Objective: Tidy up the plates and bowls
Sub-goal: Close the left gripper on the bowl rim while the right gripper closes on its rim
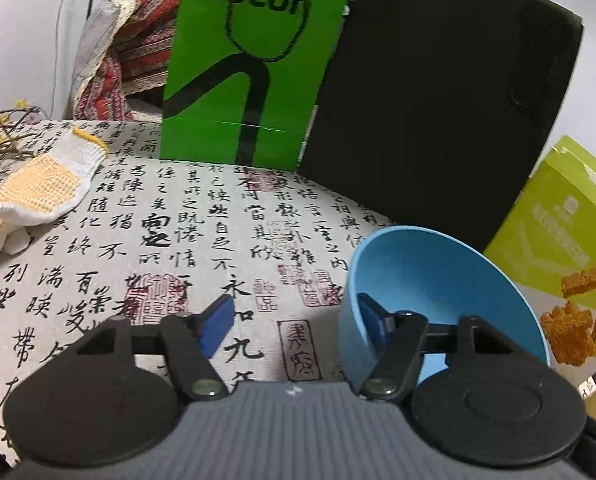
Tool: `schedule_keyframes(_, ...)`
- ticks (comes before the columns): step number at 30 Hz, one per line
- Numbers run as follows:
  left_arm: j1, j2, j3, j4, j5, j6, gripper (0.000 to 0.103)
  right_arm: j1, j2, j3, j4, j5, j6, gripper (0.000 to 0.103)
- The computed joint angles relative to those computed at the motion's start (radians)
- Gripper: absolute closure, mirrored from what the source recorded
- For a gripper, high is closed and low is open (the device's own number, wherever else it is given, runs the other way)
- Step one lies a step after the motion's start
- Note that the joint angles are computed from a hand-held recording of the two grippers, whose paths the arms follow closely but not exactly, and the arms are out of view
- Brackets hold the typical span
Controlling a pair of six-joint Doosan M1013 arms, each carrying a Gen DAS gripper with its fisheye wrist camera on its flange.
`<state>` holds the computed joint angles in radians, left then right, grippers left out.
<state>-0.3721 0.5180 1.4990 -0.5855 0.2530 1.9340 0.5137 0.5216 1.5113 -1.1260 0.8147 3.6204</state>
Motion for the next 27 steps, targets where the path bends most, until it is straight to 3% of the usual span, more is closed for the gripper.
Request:
schedule_keyframes(2,0.000,0.002,-0.002,-0.032,0.008,0.039,0.048,0.000,0.002,-0.005,0.017,0.005,-0.012,0.054)
schedule_keyframes(10,0.006,0.005,-0.005,-0.100,0.027,0.106,0.063,-0.005,-0.001,-0.003,0.042,-0.013,-0.014,0.071)
schedule_keyframes(27,-0.003,0.002,0.005,-0.138,0.007,0.211,0.088,-0.001,0.000,-0.008,0.045,0.004,-0.007,0.091)
